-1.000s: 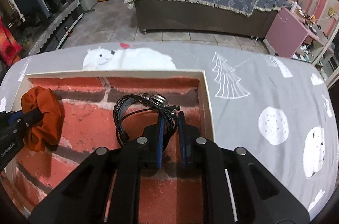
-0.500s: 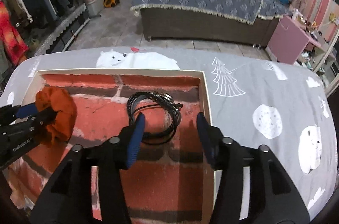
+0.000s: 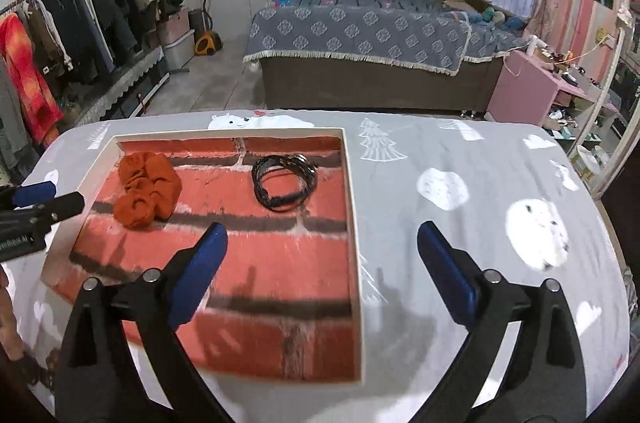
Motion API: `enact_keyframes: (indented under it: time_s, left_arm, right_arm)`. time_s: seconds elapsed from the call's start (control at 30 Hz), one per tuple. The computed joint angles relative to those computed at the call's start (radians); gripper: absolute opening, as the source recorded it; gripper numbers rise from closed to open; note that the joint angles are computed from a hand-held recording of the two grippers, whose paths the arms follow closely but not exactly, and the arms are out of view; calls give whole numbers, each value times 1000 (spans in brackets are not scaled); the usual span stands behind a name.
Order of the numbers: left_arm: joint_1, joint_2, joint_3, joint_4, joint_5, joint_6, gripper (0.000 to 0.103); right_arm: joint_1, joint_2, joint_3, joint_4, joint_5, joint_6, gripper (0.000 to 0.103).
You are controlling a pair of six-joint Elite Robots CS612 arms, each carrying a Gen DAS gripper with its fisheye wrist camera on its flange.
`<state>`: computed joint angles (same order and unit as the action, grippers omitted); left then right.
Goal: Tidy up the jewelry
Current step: 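Move both tools back toward the remaining jewelry on the sheet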
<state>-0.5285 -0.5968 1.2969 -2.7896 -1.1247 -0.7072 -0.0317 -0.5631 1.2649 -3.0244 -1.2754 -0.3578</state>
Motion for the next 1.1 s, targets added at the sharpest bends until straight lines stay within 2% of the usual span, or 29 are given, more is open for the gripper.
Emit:
enact_keyframes:
  time_s: [0.17,0.27,0.5,0.57,0.77,1.1]
  left_arm:
    - [-16,-43,70,-55,24,3,72]
    - [-29,-74,120,-110,70,12,92]
    - [-47,-138,228,-231,109,43,92]
    - [-51,-155,259,-249,116,35,93]
    - [-79,-202,376,-329,185,-3,94]
    - [-125,-232,501,-419,203,-73,96]
  right_arm:
    - [-18,-49,100,-86,-2,7,99]
    - [-29,-78,157,-130,6,17,99]
    - [-51,-144,298,-242,26,-9,99]
    - [-55,-158,340,-302,12,-21,99]
    - [-73,-185,423,-381,29,-42,99]
    - [-98,-205,505,-416,58,-24,99]
